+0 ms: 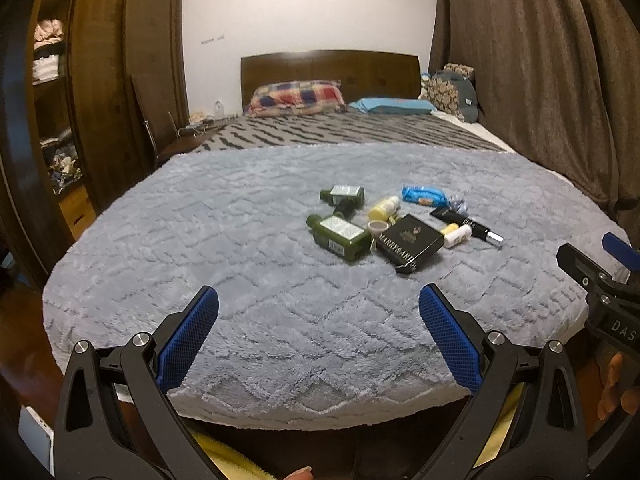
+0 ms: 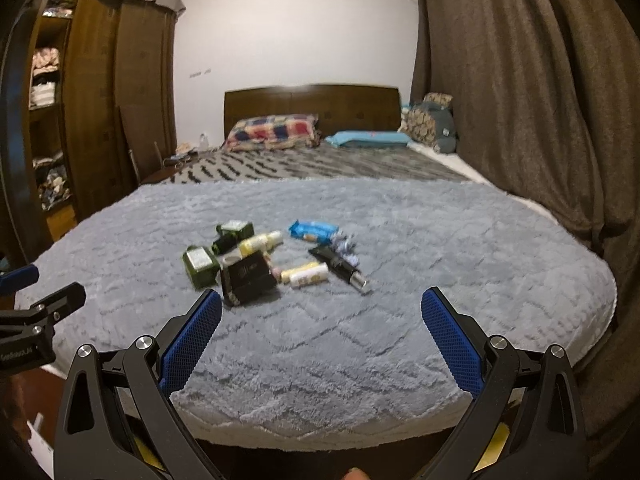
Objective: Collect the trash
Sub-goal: 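Grasp the black MARRY&ARD box with the left gripper while the right gripper grasps the black tube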
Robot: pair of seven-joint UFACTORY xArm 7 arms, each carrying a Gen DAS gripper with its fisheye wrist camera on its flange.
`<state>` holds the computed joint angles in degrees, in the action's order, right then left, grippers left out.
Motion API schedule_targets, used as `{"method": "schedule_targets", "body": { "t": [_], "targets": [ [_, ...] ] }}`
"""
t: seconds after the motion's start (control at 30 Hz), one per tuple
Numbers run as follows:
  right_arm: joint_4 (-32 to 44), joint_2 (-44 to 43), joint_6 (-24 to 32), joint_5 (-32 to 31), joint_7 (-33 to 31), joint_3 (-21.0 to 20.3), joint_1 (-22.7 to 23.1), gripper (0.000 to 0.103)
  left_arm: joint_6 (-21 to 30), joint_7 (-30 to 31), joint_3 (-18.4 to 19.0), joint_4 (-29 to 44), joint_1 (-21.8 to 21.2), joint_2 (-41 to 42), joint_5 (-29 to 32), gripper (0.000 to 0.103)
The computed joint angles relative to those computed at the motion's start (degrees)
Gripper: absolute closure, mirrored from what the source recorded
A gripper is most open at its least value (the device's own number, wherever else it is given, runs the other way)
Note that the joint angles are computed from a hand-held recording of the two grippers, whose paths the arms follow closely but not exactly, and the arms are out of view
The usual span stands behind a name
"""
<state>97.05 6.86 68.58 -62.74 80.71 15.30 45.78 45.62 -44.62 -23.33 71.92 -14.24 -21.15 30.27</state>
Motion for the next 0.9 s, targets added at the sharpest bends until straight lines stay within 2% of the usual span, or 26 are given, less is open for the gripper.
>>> {"method": "schedule_targets", "body": {
  "t": [0.27, 0.4, 0.53, 0.67, 0.77, 0.9],
  "targets": [
    [-3.9, 0.3, -6.0, 6.3, 0.0, -1.8, -3.8, 0.003, -4.1, 3.2, 3.5, -1.4, -2.1, 4.7, -4.2, 0.008],
    [-5.9, 0.3, -8.7, 6.6, -1.0, -2.8, -6.0, 0.006, -6.8, 6.9, 5.5, -0.9, -3.9, 8.4, -7.2, 0.008],
    [-4.3, 2.3, -10.4, 7.7, -5.2, -4.4, -8.6, 0.014, -8.1, 9.8, 6.6, 2.1, -5.7, 13.1, -9.5, 0.008],
    [-1.8, 5.1, -16.7, 12.8, -11.5, -5.9, -11.3, 0.03, -8.0, 12.5, 7.8, 6.9, -8.1, 18.9, -10.6, 0.011],
    [2.6, 8.9, -15.6, 15.1, -16.7, -7.5, -11.0, 0.037, -8.2, 14.5, 9.0, 10.6, -9.8, 22.8, -13.0, 0.012],
    [4.7, 11.0, -17.4, 18.4, -20.6, -9.5, -11.1, 0.043, -7.3, 15.6, 10.4, 16.6, -12.2, 28.0, -13.1, 0.013]
  ]
}}
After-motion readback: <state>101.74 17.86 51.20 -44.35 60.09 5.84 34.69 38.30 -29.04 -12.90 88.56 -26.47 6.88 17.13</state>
